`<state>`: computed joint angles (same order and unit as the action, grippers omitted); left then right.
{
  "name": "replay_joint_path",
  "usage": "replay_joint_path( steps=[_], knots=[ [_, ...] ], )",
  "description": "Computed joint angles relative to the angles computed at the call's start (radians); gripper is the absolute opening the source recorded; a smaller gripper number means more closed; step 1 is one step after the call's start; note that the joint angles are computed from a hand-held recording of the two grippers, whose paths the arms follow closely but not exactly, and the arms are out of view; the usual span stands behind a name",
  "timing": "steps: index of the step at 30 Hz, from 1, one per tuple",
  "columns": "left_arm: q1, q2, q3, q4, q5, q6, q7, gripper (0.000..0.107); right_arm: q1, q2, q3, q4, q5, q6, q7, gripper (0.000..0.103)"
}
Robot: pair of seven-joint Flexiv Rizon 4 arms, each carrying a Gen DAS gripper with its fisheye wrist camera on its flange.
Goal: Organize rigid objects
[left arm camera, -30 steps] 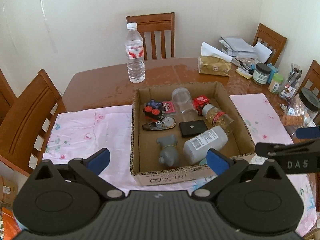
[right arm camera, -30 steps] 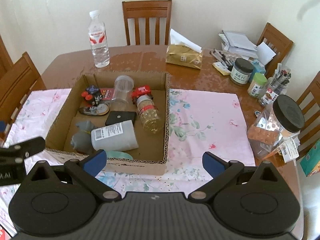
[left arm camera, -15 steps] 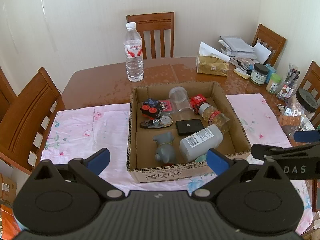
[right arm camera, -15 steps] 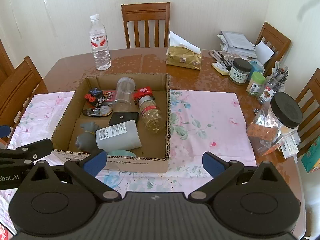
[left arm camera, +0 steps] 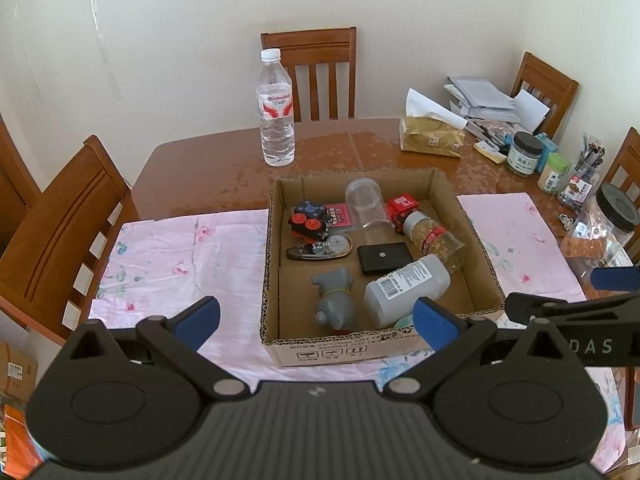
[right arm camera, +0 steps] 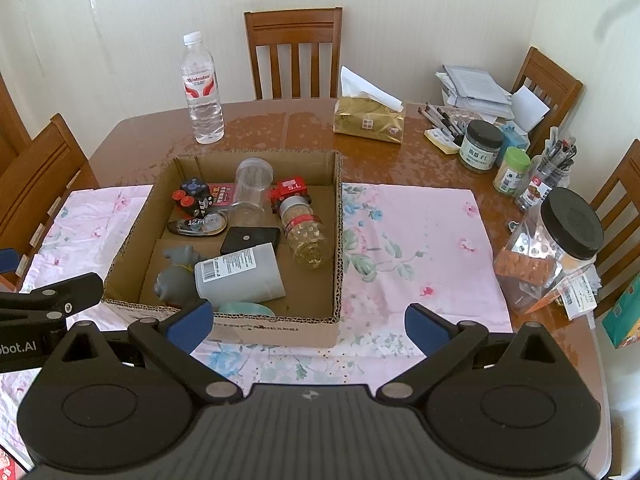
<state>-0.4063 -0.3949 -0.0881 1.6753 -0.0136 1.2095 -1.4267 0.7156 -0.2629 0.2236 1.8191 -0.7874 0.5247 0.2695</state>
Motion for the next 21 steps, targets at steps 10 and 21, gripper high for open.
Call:
replay_joint_path(
  steps=[10,21],
  knots=[
    [-0.002,0.001,0.001,-0.001,0.003,0.001,-0.004,0.102,-0.003,0.003,0.000,0.001,-0.001,0.000,-0.002,0.103],
    [-0.008,0.000,0.007,-0.010,0.016,-0.007,-0.022,0.102,-0.007,0.005,0.000,0.005,-0.002,0.006,-0.004,0.103]
  ],
)
